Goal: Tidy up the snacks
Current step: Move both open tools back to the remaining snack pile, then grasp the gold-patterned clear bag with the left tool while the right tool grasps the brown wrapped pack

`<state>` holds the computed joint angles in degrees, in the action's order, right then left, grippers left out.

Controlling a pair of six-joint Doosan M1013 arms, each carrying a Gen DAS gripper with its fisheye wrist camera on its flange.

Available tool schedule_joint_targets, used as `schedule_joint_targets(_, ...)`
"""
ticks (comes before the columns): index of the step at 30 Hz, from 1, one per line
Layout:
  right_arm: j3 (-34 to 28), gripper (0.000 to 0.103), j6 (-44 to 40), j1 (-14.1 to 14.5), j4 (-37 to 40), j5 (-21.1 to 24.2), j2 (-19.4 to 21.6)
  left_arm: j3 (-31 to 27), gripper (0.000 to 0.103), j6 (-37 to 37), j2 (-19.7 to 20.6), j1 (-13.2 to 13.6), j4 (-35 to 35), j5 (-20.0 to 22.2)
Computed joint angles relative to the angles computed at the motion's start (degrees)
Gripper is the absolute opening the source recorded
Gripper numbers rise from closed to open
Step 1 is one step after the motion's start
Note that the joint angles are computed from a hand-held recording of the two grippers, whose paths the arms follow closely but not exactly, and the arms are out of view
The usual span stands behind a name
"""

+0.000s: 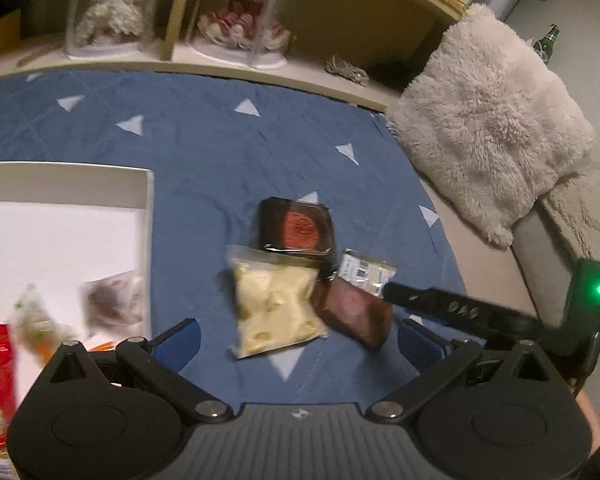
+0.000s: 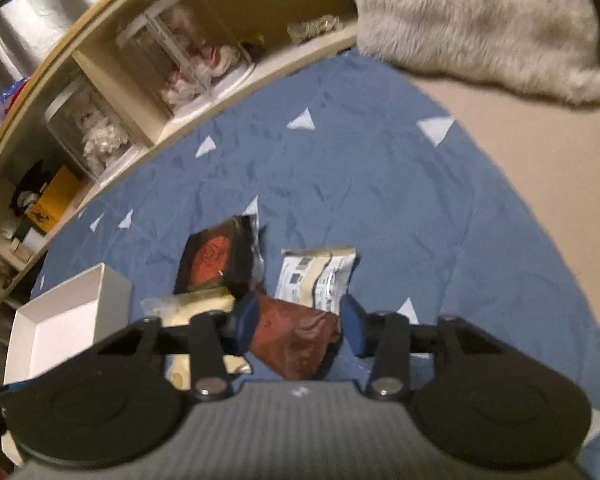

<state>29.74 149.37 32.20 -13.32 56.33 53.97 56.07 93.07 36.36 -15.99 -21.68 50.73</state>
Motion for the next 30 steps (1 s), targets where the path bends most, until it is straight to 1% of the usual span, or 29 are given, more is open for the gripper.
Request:
schedule_joint_targets(4, 0.6, 0.048, -3.8, -0.7, 2.7, -1.9, 0.4, -4.5, 0.103, -2.7, 2.8, -0.8, 1.0, 2.7)
schedule_joint_targets(6, 0.2, 0.048, -7.9, -0.9, 4.5, -1.9, 0.9, -6.8, 0.103, -4.4, 4.2, -1.2, 2.5, 3.8)
schedule_joint_targets(7, -0.5, 0.048, -10.2, -0.9, 5.3, -1.4, 1.2, -8.0, 0.103, -5.3, 4.9, -1.5, 3.6, 4.4)
schedule_joint_targets(11, -3.8, 0.048, -20.9, -0.8, 8.6, 4.6, 2.4, -13.1, 0.103, -8.8, 7.9, -2.4, 8.9, 8.0)
schedule_joint_targets(12, -4.2, 0.048, -23.3, -0.8, 9.3, 5.5, 2.5, -14.3, 0.103, -9.6, 8.7, -2.7, 10.2, 9.1)
schedule_joint_targets(14, -3.7, 0.049, -28.4, -0.7, 11.4, 6.0, 2.0, -16.5, 0.103, -10.7, 10.0, -3.1, 12.4, 11.2)
schedule_joint_targets(16, -3.1, 0.049, -31.4, -0.3, 10.7, 5.9, 1.4, -18.2, 0.103, -11.4, 11.2, -3.5, 14.5, 13.0)
schedule_joint_targets(18, -1.8, 0.059, -31.7, 0.4, 7.0, 4.3, 0.5, -18.7, 0.103, -11.9, 11.6, -3.6, 15.7, 13.5)
schedule_joint_targets(20, 0.4, 0.067, -31.8, 0.9, 4.0, 1.1, -0.5, -19.0, 0.103, -12.2, 11.9, -3.6, 16.0, 13.9)
schedule_joint_targets(23, 1.9, 0.068, -33.5, 1.5, 0.1, -2.1, -0.7, -19.4, 0.103, -12.5, 12.1, -3.4, 15.9, 14.4)
schedule_joint_targets(25, 3.4, 0.068, -35.6, 1.5, -0.2, -4.8, -0.8, -19.7, 0.103, -12.6, 12.3, -3.3, 15.9, 14.4)
schedule_joint_targets(28, 3.1, 0.067, -36.1, 1.5, -1.1, -4.2, -0.2, -20.1, 0.103, -12.4, 12.5, -3.3, 16.1, 14.7)
schedule_joint_targets(30, 4.2, 0.067, -35.3, 1.5, -1.6, -6.0, -0.4, -20.4, 0.103, -12.0, 12.7, -3.3, 15.8, 15.1)
